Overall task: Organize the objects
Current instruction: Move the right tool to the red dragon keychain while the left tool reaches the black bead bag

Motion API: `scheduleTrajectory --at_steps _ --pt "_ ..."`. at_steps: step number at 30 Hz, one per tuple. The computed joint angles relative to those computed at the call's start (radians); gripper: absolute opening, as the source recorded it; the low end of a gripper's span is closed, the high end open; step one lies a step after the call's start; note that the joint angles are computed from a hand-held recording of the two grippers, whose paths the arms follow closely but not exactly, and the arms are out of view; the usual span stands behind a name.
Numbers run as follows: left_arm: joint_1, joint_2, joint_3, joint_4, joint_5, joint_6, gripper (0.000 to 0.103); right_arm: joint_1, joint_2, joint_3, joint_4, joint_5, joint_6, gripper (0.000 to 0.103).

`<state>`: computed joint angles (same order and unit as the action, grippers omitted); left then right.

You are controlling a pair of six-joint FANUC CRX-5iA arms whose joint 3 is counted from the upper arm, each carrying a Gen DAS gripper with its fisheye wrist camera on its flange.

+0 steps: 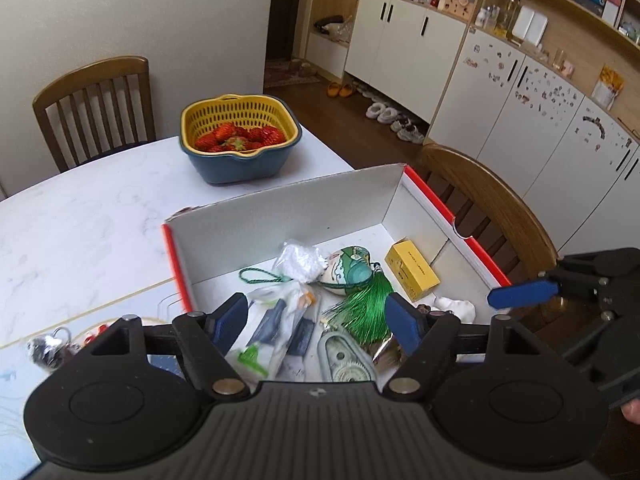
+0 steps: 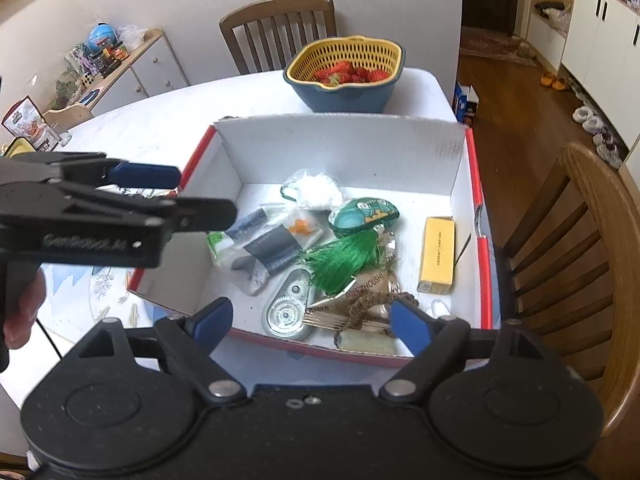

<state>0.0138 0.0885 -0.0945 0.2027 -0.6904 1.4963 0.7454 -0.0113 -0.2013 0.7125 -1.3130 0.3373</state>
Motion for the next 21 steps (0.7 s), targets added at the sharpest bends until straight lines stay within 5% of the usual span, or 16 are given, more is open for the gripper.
scheduleTrajectory --at_steps 15,21 --pt "0.127 -0.219 -0.234 0.111 0.031 -0.143 0.088 0.061 0.106 0.061 0.088 -0.012 -0.070 0.092" --pt "0.232 -0.305 -0.342 0.230 0.018 -0.303 0.090 0.076 0.181 0.116 0.110 -0.008 -0.090 0.092"
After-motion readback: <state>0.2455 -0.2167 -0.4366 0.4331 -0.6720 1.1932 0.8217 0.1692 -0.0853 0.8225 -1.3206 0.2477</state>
